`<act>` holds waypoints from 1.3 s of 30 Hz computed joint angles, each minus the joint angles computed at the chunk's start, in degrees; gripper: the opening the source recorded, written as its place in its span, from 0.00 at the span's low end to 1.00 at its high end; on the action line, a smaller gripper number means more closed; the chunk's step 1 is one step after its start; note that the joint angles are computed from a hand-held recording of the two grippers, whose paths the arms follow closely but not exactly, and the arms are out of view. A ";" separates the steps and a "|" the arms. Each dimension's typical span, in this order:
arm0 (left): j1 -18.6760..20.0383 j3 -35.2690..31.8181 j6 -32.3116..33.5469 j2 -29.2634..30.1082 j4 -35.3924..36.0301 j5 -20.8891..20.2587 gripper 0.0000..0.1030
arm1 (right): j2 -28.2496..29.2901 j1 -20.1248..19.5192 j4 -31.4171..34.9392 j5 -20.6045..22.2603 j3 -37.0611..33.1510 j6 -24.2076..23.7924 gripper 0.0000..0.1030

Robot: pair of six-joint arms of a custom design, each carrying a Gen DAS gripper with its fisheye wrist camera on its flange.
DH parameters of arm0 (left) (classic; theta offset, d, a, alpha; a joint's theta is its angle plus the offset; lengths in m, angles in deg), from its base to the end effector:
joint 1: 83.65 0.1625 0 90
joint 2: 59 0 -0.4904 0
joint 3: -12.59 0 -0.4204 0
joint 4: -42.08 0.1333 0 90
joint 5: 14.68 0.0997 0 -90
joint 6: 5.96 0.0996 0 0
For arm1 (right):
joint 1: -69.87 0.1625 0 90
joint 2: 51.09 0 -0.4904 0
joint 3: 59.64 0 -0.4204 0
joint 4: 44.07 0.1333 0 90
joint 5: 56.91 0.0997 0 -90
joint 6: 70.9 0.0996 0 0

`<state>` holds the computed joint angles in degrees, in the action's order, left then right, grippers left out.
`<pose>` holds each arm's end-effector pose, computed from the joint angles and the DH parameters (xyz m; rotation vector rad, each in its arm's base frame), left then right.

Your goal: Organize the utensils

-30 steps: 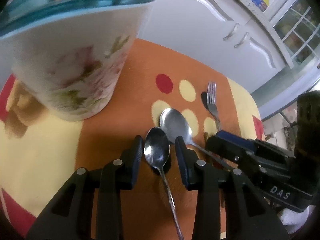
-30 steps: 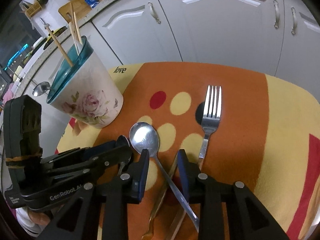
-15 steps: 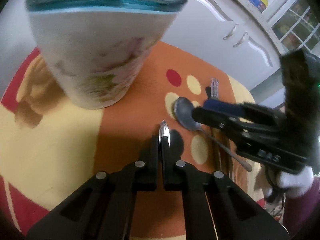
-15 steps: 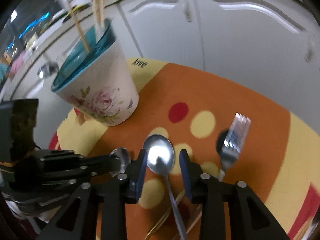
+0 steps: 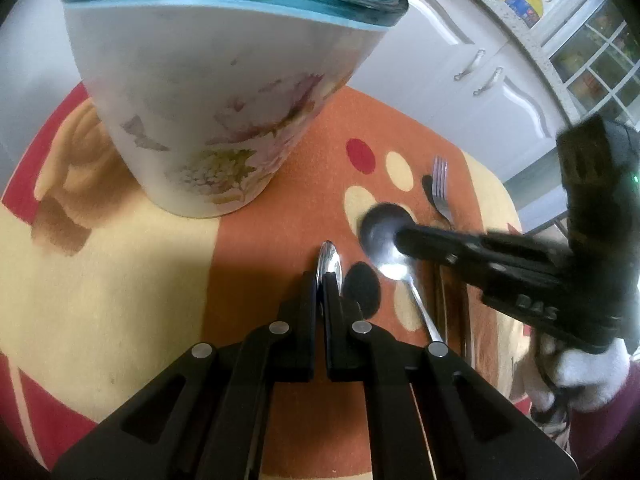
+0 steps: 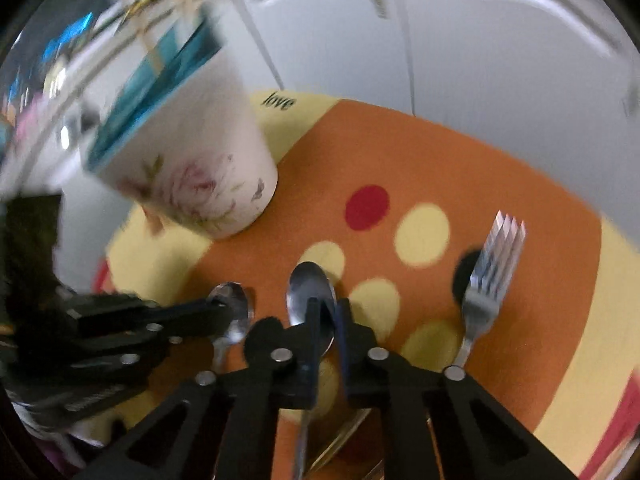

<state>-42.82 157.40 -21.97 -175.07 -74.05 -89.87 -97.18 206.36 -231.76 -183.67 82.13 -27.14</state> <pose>-0.0841 -0.2825 0.3001 0.8345 2.7730 -0.1471 0.3415 -0.2226 0.0212 0.0475 -2.6369 0.6536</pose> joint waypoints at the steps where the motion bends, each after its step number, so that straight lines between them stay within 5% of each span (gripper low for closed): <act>1: 0.08 0.00 0.03 0.09 -0.11 0.03 0.02 | -0.02 0.06 -0.50 0.53 0.45 1.06 0.04; 8: -0.45 0.11 -0.58 1.15 -0.58 0.40 0.03 | 0.44 -0.58 -4.35 3.70 2.28 1.66 0.06; 17: 0.22 0.20 -0.55 2.52 -2.70 0.06 0.09 | 3.32 -3.68 -13.60 6.70 2.53 -6.59 0.10; 22: 0.06 0.81 1.22 1.87 -3.73 -0.09 0.03 | 4.70 -1.03 -14.97 3.54 2.21 -5.89 0.04; 31: -0.31 -1.83 1.11 -3.64 0.22 -3.51 0.01 | 0.16 9.96 -5.52 -7.38 -0.35 1.59 0.02; 39: -7.14 -5.65 -0.82 -9.80 5.57 -4.48 0.01 | -3.08 16.76 4.35 -15.29 -3.98 6.45 0.02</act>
